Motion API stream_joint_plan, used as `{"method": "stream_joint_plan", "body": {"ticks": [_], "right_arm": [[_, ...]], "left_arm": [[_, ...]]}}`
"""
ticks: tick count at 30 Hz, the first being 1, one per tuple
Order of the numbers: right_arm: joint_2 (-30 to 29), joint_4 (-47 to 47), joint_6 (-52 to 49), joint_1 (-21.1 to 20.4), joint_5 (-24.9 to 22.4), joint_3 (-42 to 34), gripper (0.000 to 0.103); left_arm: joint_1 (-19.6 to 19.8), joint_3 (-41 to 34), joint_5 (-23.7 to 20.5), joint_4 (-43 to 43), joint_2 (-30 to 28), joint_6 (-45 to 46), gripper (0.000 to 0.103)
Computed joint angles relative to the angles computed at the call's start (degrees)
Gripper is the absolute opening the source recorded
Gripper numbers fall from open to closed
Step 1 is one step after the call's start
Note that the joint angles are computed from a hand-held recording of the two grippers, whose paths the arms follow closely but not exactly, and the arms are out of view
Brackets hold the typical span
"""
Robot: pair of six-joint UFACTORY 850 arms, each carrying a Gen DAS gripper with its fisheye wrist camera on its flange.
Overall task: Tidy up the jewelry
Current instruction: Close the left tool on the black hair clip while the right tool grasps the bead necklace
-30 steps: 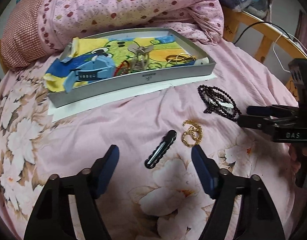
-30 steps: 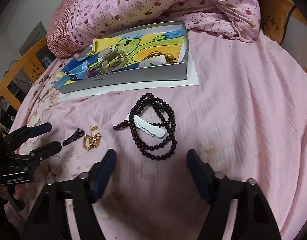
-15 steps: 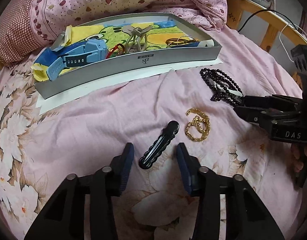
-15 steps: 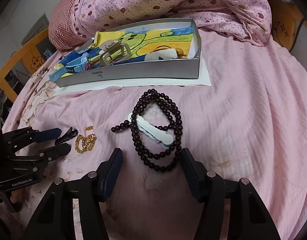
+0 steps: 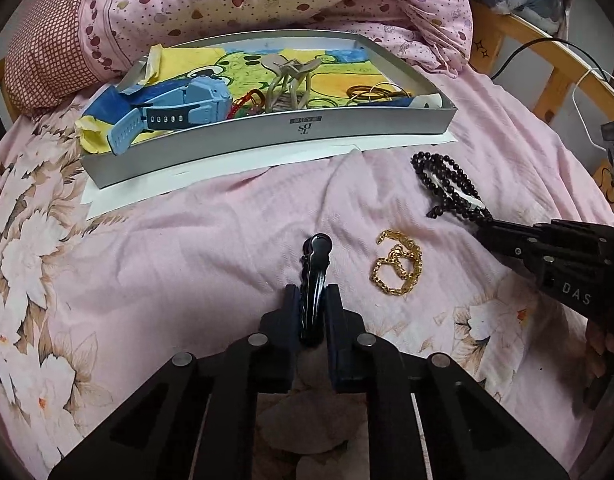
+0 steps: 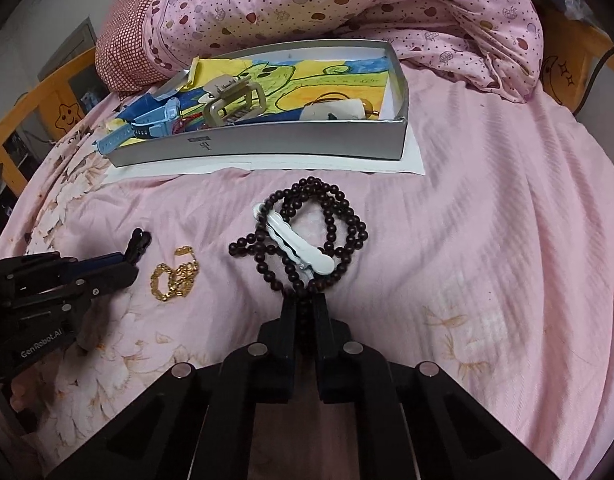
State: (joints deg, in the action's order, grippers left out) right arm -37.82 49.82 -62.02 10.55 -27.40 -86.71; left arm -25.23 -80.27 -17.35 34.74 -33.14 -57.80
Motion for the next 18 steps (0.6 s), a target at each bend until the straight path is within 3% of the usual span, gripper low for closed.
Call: {"method": "stream_joint_plan", "body": {"ticks": [11, 18], "right_arm": [[6.0, 8.0, -4.4, -1.7, -1.8, 3.7, 0.006], [9.4, 14.3, -12.4, -1.7, -0.7, 6.7, 0.006]], "left_arm": [[-1.2, 0.8, -0.1, 1.9, 2.2, -4.5, 0.01], [-2.0, 0.9, -1.1, 3.1, 2.7, -6.2, 0.01]]}}
